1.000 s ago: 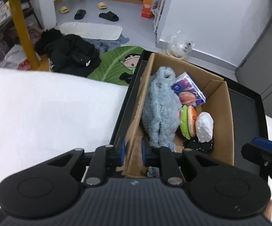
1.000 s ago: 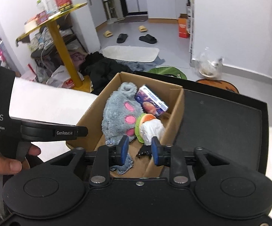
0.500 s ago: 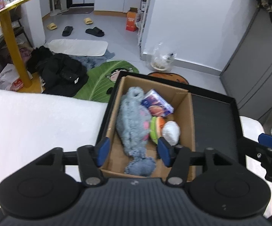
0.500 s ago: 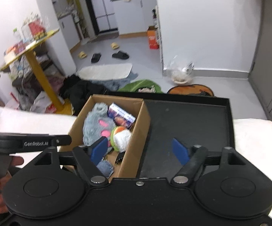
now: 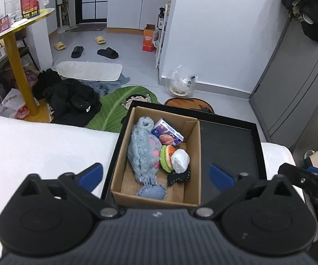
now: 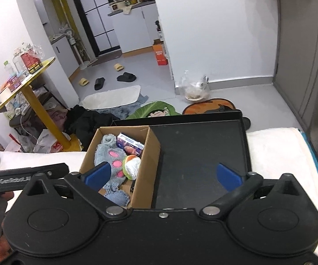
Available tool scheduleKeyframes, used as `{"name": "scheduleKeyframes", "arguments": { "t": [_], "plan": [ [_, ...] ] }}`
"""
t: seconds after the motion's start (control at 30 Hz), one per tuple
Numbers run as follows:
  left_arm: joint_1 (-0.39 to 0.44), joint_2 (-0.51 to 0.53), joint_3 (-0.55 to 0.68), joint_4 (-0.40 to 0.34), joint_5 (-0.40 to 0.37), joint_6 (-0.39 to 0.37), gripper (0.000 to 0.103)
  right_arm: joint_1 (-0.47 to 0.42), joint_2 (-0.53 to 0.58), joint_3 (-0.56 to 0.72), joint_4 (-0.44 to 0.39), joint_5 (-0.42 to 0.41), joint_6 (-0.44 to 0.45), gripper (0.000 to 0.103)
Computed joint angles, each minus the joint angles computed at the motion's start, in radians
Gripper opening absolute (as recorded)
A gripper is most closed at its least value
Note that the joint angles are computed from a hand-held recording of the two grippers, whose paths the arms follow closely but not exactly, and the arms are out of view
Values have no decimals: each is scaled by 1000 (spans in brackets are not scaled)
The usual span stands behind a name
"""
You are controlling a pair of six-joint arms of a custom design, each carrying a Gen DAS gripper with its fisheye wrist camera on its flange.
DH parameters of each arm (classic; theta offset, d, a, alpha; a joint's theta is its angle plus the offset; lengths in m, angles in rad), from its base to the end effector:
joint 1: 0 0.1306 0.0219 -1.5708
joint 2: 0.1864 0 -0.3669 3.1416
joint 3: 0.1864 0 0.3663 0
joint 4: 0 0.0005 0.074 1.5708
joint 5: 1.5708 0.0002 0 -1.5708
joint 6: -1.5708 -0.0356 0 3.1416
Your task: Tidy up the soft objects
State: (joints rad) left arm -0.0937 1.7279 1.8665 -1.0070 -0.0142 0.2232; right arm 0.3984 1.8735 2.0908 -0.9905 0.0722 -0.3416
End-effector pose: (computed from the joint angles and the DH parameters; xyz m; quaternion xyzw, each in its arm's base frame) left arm 0.5764 -0.0542 0.4429 -0.0632 0.9368 -0.0477 0.3408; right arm 0.5820 0.2417 0.4568 -0.0121 0.9210 0.1093 0.3738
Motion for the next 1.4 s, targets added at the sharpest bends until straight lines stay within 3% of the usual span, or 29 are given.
{"name": "scheduleKeyframes", "arguments": {
  "t": [0.33,0.67,1.0,1.4],
  "plan": [
    [-14,-81,-14,-55,53,-25,103,27,-71,-25,-64,83,-34,103],
    [-47,-187,-75,-3,46,-43,103,42,-183,-126,-28,152,-55,103],
    [-55,-257,-130,22,36,-48,103,55,-266,-208,29,170,-65,103],
    [-57,-287,-157,32,25,-44,103,67,-282,-228,35,176,-64,103]
  ]
}}
